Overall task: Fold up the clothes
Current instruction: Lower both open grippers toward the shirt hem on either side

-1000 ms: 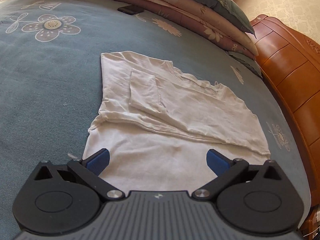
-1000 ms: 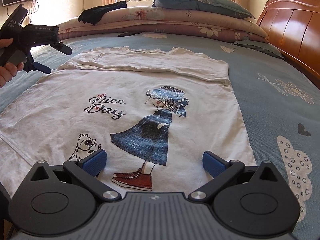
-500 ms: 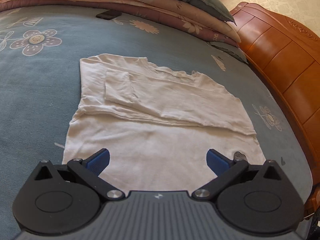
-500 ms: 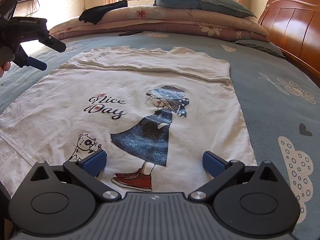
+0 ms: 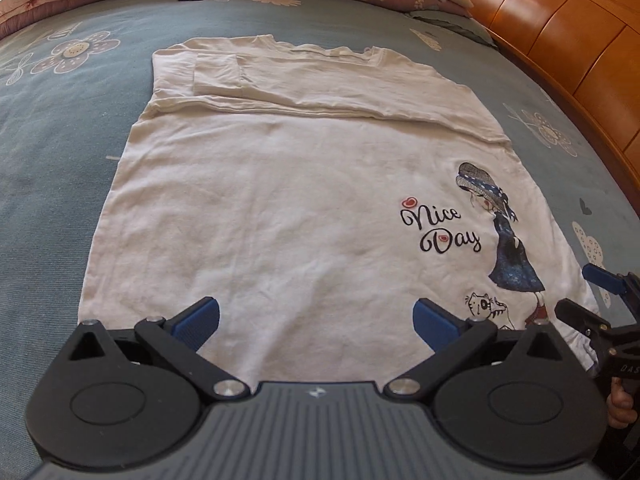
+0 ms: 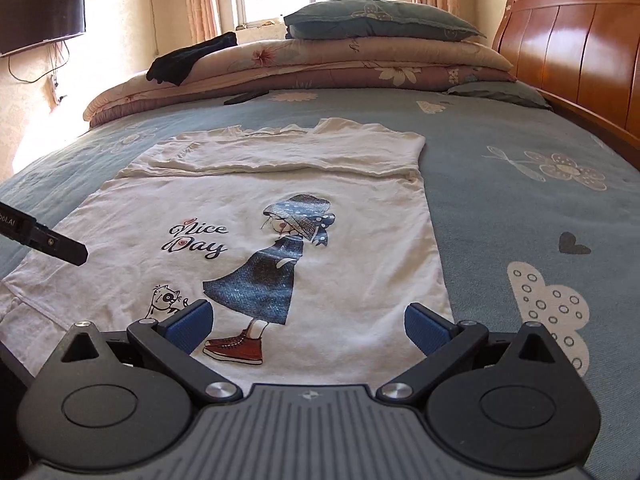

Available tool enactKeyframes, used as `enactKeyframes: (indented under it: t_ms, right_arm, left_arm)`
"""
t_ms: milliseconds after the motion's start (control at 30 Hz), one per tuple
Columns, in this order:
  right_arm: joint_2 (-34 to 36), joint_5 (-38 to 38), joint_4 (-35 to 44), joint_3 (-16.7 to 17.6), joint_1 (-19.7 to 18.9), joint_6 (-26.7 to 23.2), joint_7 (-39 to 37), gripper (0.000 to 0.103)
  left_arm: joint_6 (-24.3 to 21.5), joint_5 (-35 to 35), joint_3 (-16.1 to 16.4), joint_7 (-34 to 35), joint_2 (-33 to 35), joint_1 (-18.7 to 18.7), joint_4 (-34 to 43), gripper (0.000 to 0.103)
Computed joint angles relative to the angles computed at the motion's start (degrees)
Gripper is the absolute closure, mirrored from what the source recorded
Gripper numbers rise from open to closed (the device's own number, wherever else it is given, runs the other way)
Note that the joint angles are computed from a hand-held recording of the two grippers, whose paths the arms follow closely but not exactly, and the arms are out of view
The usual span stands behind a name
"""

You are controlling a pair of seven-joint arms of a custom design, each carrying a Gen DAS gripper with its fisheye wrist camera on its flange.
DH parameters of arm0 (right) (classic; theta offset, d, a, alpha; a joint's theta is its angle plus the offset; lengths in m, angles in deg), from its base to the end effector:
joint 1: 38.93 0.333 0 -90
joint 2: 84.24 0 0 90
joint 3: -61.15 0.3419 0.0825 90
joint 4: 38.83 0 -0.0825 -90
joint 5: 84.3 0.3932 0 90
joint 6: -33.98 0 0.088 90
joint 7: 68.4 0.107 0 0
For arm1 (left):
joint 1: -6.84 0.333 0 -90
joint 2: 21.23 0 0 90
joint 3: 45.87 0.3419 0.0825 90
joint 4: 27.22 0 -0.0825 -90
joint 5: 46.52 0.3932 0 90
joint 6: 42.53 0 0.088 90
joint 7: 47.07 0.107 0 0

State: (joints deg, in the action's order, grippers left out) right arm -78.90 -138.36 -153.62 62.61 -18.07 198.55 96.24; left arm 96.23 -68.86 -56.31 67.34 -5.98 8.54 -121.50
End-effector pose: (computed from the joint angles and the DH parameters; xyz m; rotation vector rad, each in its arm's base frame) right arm 0.5578 0.2778 0.5049 -1.5685 1.7189 -0.6611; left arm 0.6897 -0.0933 0.5401 -1.6461 2.3074 -0.8781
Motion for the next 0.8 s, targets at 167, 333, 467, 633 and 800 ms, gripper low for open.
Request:
enactKeyframes:
  t_ms: [167, 333, 467, 633, 800]
  right_arm:
    - [0.0, 2.4, 0.0, -0.2, 0.1, -2.9, -0.7, 0.000]
    - [-1.1, -7.4, 0.0, 0.0, 0.9, -7.5, 7.8, 0.000]
    - [0.2, -13.9, 1.7, -0.3, -0.7, -1.3, 15.6, 0.000]
    - [4.5, -2.1, 5.8, -0.1, -1.1, -1.1, 5.8, 0.000]
    - [2.4, -3.2, 3.4, -2.4, 0.9, -4.7, 8.0, 0.000]
  left_arm:
    - [3.2, 2.6, 0.3, -1.8, -0.6, -1.2, -3.1, 0.001]
    - [5.7, 2.4, 0.0, -0.7, -1.7, -0.8, -5.3, 0.001]
    - [6.1, 0.7, -0.2, 0.3, -1.9, -0.4, -5.7, 0.001]
    - [6.1, 0.4, 0.0, -0.3, -1.7, -0.5, -5.5, 0.001]
    - [5.9, -1.7, -0.4, 1.4, -1.7, 0.2, -5.5, 0.001]
